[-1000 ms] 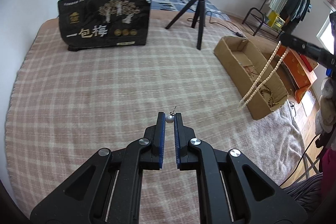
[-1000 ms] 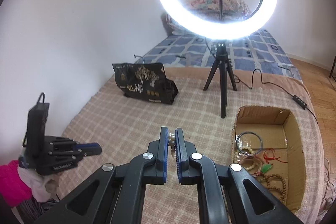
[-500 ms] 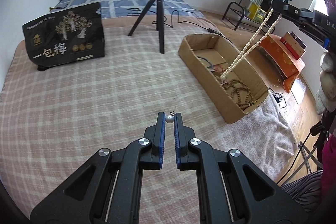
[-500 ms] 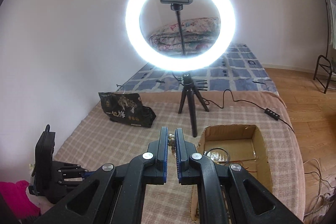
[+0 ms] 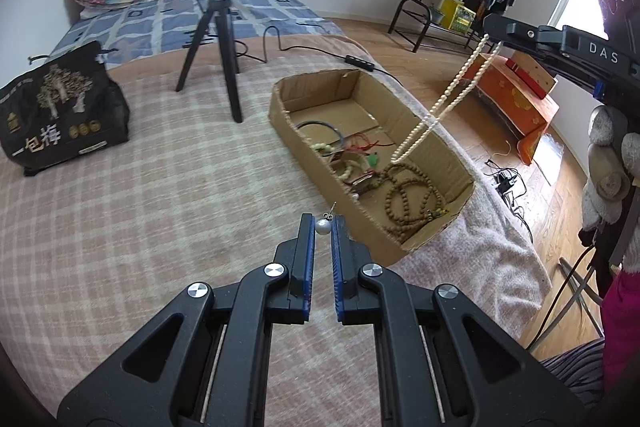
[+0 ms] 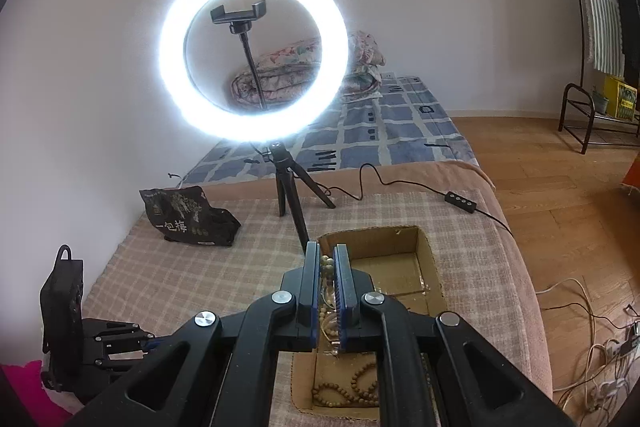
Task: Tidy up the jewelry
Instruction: 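Lift the pearl necklace with both tools and carry it over the box, then open both tools to lower the pearl necklace into the box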
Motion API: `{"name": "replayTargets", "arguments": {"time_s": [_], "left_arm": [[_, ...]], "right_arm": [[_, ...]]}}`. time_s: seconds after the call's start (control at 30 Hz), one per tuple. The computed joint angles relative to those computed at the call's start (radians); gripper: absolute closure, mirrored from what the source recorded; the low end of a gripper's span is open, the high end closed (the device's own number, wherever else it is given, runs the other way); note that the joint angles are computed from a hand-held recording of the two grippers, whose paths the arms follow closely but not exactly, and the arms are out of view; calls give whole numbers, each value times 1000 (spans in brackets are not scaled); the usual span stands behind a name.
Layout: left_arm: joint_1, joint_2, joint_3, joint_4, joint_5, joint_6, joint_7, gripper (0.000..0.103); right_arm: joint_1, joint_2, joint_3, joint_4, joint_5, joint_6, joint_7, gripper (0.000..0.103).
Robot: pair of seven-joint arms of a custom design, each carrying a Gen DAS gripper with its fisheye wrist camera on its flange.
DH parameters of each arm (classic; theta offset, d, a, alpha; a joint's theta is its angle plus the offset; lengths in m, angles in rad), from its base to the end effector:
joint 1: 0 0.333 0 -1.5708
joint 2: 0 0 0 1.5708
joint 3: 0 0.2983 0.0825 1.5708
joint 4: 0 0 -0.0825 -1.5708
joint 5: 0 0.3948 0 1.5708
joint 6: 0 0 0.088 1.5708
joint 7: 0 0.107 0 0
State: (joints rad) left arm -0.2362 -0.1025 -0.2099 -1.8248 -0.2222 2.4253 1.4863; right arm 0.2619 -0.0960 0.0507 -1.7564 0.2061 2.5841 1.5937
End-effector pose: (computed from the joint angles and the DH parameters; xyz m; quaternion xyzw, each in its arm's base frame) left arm 0.5306 -0.2611 0.6341 -0.5726 0.7401 -0.3398 0.0944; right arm 0.5645 0.1802 0.6899 -0.6825 0.5748 -0.1871 0.4109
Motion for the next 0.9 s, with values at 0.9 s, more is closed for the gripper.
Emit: {"name": "replayTargets", "arguments": {"time_s": [0.9], "left_arm": [[-77,269,-55,257,115,-20,-42,97]], "right_arm": [[-51,111,-17,63,-27,-40,38,98]]}}
